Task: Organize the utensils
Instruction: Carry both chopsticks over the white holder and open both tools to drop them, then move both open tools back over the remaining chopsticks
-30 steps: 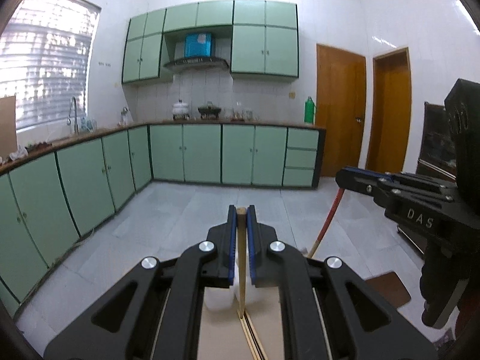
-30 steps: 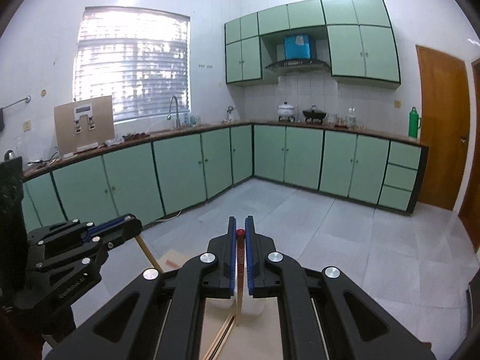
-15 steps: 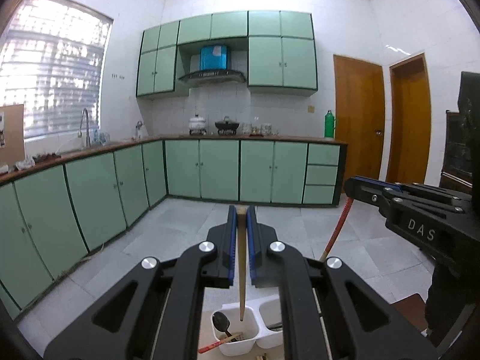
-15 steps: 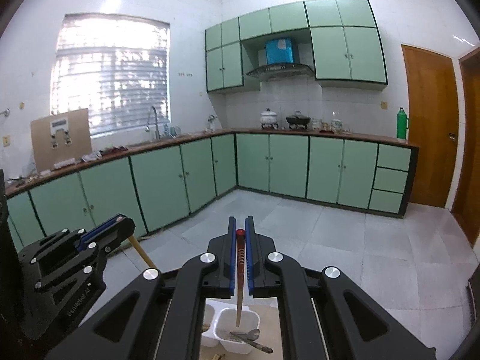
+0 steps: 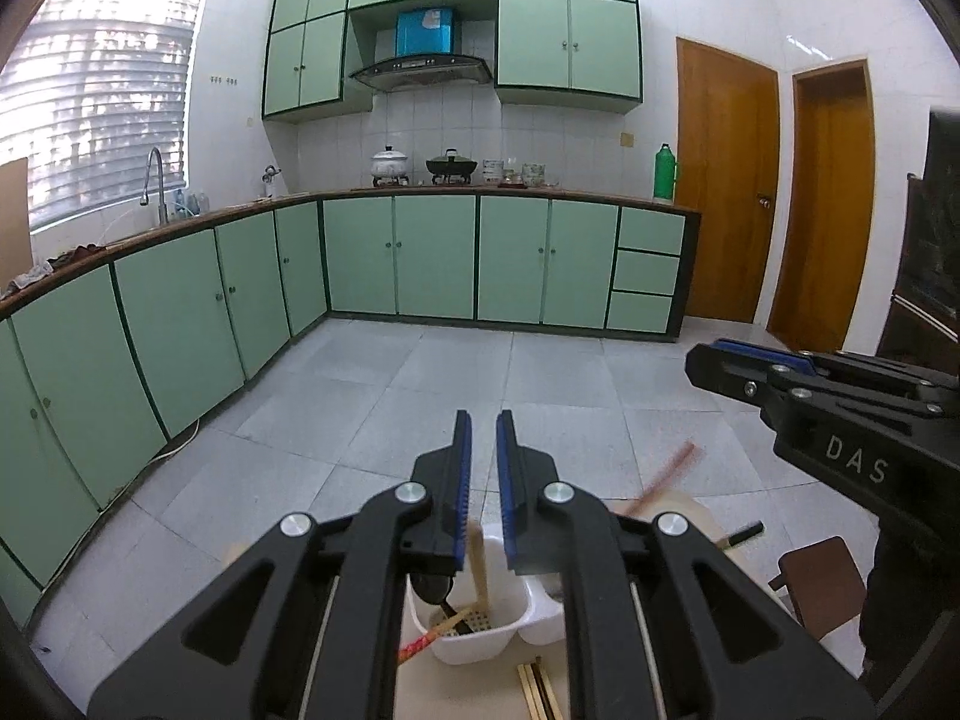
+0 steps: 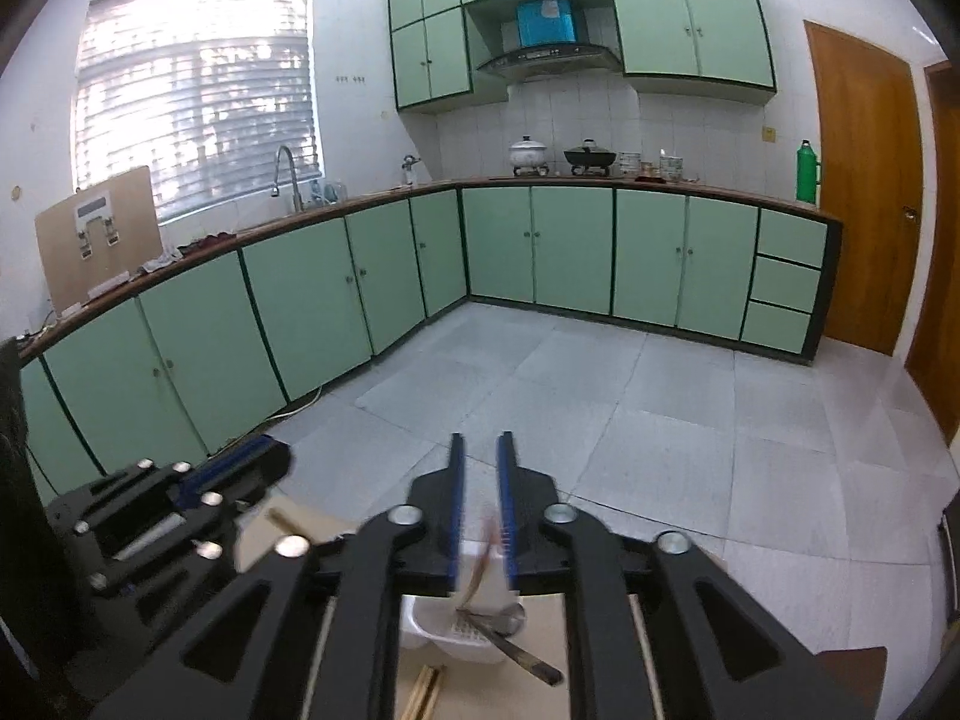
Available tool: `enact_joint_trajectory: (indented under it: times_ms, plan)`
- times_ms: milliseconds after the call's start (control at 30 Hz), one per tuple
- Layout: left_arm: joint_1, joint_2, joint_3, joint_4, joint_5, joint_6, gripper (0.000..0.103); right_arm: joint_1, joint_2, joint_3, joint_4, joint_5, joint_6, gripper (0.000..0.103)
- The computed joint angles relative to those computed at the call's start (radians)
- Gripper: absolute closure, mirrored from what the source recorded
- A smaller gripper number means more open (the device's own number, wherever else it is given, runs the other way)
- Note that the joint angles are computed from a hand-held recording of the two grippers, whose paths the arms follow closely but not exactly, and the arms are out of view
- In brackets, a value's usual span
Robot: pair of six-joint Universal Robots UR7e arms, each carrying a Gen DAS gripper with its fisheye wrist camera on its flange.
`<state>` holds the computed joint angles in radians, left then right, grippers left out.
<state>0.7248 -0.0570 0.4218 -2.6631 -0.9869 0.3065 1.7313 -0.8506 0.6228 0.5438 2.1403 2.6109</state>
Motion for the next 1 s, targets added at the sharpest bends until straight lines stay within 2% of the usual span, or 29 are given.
enact_joint_trajectory:
  times_ms: [100,167,267,500,600,800,1000]
  plan:
    - [-0.003,-0.050,0.093,-0.065,0.010,0.007,0.072,-0.001,-0.055,0.089,-0.059,0.013,-0.019,0.073]
    - [-0.006,-0.088,0.164,-0.112,0.010,0.006,0.069,0.001,-0.107,0.178,-0.120,0.026,-0.035,0.066]
    - [-0.015,-0.177,0.337,-0.216,0.017,0.016,0.060,0.006,-0.176,0.298,-0.194,0.030,-0.040,0.055]
    - [-0.036,-0.328,0.663,-0.390,0.036,0.000,0.040,0.019,-0.339,0.621,-0.403,0.034,-0.070,0.020]
    - [-0.042,-0.378,0.780,-0.438,0.050,-0.021,0.036,0.022,-0.383,0.723,-0.456,0.033,-0.072,0.013]
    - [-0.047,-0.457,0.974,-0.482,0.090,-0.083,0.033,0.021,-0.458,0.914,-0.553,0.068,-0.060,0.010]
    - [-0.042,-0.513,1.132,-0.464,0.138,-0.140,0.032,0.019,-0.480,1.023,-0.602,0.105,-0.041,0.009]
